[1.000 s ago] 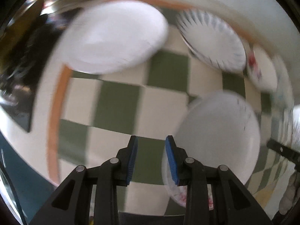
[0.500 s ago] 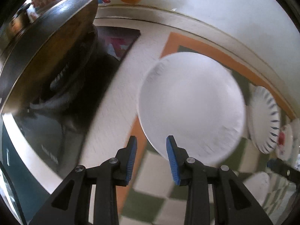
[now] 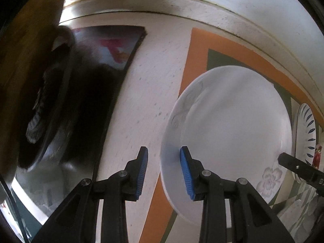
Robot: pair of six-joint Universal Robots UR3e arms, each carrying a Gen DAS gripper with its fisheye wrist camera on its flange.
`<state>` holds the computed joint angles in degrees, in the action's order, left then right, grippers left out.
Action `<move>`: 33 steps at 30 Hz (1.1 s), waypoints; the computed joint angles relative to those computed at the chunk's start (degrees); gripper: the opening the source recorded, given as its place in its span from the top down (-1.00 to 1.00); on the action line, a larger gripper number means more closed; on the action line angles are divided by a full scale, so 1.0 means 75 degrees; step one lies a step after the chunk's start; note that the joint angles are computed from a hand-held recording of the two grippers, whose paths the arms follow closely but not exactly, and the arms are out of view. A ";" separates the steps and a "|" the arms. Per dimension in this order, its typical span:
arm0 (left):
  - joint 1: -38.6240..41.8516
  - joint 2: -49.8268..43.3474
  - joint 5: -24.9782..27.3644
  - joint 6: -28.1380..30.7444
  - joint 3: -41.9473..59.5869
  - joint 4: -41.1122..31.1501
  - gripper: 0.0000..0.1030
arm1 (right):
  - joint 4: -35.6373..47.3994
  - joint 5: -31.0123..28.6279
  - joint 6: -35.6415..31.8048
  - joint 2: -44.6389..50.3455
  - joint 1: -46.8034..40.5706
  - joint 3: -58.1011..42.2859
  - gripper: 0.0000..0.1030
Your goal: Organize plates and bowls
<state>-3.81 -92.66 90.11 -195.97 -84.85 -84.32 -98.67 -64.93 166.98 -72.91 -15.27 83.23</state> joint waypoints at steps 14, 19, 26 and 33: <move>-0.0164 0.0429 -0.0356 0.0128 -0.0278 0.0228 0.60 | -0.0990 0.0061 -0.0079 -0.0273 -0.0152 0.0776 0.78; -0.0327 0.0903 -0.0479 -0.0002 -0.0178 -0.0098 0.60 | -0.0654 0.0192 -0.0517 -0.0861 -0.0504 0.1065 0.78; -0.0430 0.1573 -0.0632 -0.0092 0.0375 -0.0837 0.60 | 0.0269 0.0547 -0.1401 -0.2053 -0.1276 0.1441 0.79; -0.1665 0.0965 -0.0435 -0.0977 0.1869 -0.1242 0.60 | 0.2888 0.0856 -0.3535 -0.3774 -0.3192 0.1289 0.79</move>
<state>-16.30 -85.42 86.85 -203.30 -70.83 -93.64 -77.01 -58.51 140.46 -101.22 -39.21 92.91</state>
